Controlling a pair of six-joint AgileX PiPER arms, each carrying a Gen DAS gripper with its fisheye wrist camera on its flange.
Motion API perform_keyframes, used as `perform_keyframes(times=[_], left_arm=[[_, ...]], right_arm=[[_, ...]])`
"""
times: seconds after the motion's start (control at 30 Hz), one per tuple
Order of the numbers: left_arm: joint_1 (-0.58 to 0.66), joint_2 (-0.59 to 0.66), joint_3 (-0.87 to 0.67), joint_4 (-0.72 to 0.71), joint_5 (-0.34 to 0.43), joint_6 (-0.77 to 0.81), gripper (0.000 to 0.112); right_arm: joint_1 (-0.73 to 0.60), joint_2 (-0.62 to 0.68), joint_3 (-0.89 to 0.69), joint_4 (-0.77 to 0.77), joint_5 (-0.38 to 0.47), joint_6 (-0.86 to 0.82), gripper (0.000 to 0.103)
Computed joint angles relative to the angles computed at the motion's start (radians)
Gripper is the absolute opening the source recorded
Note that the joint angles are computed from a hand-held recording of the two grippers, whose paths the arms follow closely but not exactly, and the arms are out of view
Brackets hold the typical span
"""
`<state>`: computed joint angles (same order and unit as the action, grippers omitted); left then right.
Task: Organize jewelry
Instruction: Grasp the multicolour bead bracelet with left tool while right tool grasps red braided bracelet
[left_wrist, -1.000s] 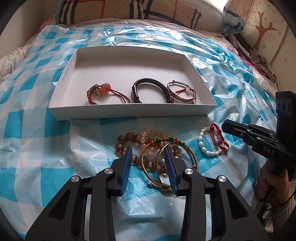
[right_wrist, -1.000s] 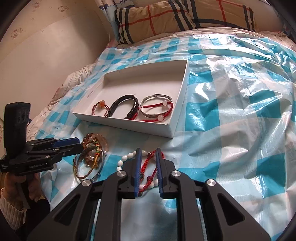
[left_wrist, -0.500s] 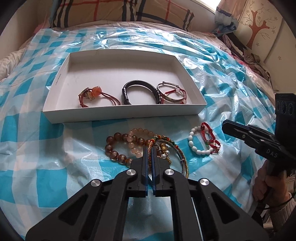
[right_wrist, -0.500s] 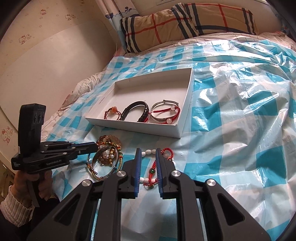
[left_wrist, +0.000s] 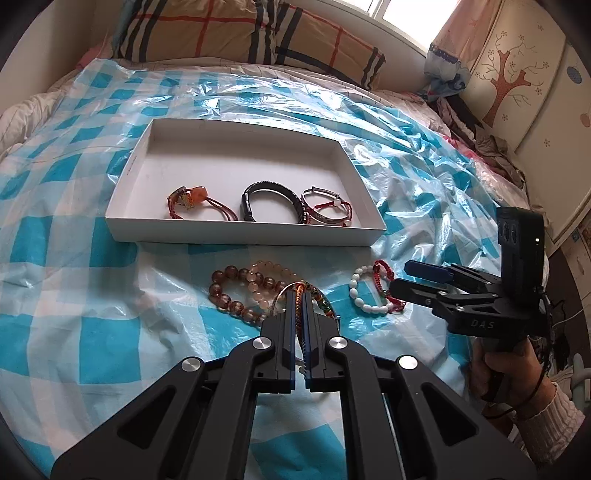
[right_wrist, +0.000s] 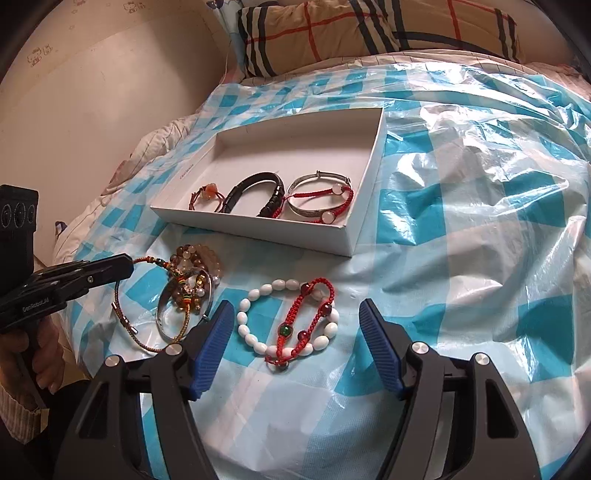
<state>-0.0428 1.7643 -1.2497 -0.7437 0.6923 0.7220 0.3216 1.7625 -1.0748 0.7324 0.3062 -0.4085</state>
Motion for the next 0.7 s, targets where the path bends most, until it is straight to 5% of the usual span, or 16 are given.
perform_keyframes(times=[0.23, 0.27, 0.33, 0.43, 0.7], left_arm=[[-0.017, -0.015, 0.022, -0.089, -0.002, 0.032, 0.003], [-0.021, -0.015, 0.029, -0.097, -0.007, 0.035, 0.003], [-0.030, -0.017, 0.044, -0.109, -0.022, 0.038, 0.003], [-0.033, -0.024, 0.061, -0.151, -0.034, 0.068, 0.003], [-0.021, -0.039, 0.107, -0.288, -0.058, 0.166, 0.003]], right_arm=[[-0.006, 0.100, -0.118, -0.149, 0.077, 0.140, 0.068], [-0.010, 0.095, -0.109, -0.126, 0.072, 0.122, 0.063], [-0.015, 0.078, -0.082, -0.094, 0.057, 0.105, 0.034], [-0.010, 0.044, -0.037, -0.080, 0.021, 0.097, 0.018], [0.010, -0.057, 0.061, 0.110, -0.052, -0.065, 0.012]])
